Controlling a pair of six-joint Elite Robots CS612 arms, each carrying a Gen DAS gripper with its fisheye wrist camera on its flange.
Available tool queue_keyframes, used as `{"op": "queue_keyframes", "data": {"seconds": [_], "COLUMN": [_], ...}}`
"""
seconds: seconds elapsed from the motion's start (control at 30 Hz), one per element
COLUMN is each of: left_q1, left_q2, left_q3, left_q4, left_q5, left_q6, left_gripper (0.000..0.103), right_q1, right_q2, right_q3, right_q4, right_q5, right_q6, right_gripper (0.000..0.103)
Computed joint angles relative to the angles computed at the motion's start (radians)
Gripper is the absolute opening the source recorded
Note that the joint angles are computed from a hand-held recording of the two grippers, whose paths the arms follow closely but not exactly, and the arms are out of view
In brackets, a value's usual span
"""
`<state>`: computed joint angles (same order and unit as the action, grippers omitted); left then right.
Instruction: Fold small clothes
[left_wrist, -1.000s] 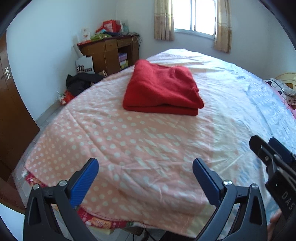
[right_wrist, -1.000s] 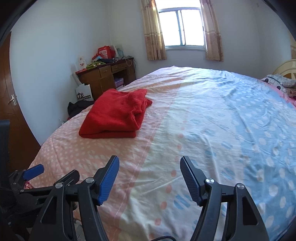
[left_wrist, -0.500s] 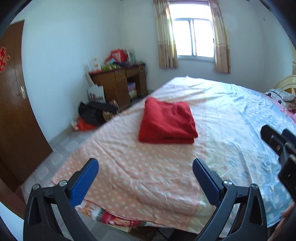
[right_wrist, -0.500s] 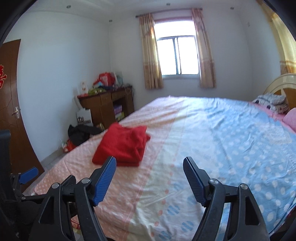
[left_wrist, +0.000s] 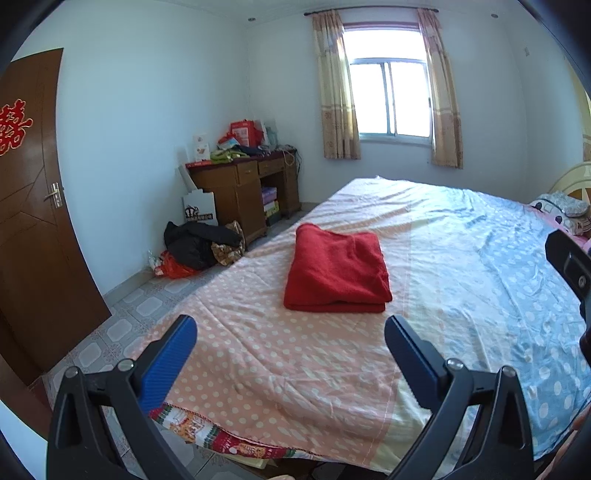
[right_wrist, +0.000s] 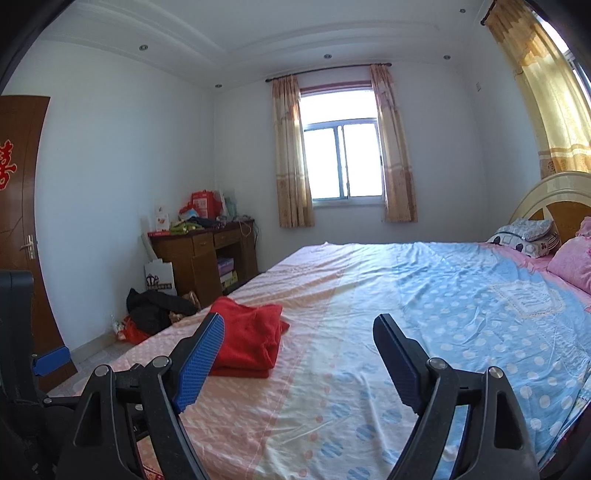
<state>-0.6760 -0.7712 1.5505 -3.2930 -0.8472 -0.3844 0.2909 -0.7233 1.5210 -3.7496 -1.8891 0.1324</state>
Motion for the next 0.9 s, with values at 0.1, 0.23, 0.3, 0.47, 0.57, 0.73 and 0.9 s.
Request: {"op": "queue_keyframes", "data": {"seconds": [0.1,0.23,0.3,0.47,0.57,0.73,0.9], "left_q1": [-0.003,-0.009,-0.011,-0.015,-0.016,-0.017,-0.017], "left_q2": [-0.004,-0.005,-0.005,-0.003,-0.002,-0.003,-0.008], "left_q3": [0.006,0.010,0.011,0.009,0.008,0.010,0.014], "left_q4": [-0.030,-0.071,-0.085,-0.099,-0.098,-0.101,-0.096], "left_q5": [0.016,0.044,0.054,0.062,0.066,0.066,0.059], "left_q6": [0.013,0.039,0.054,0.066,0.075,0.076,0.060], "left_gripper": [0.103,0.103,0.103,0.103,0.103,0.103,0.103], "right_q1": [0.002,0.002,0.002,0.005,0.005,0.005,0.005], "right_q2": [-0.001,-0.005,-0.006,-0.005,-0.005,-0.007,-0.007], "right_q3": [0.002,0.008,0.011,0.013,0.011,0.013,0.012], "right_q4": [-0.024,-0.049,-0.066,-0.089,-0.099,-0.093,-0.087], "right_q5": [-0.004,-0.003,-0.005,-0.016,-0.020,-0.021,-0.019], "right_q6": [-0.003,-0.005,-0.008,-0.019,-0.015,-0.014,-0.015], "right_gripper": [0.084,0.084,0.085,0.088,0.088,0.088,0.088]}}
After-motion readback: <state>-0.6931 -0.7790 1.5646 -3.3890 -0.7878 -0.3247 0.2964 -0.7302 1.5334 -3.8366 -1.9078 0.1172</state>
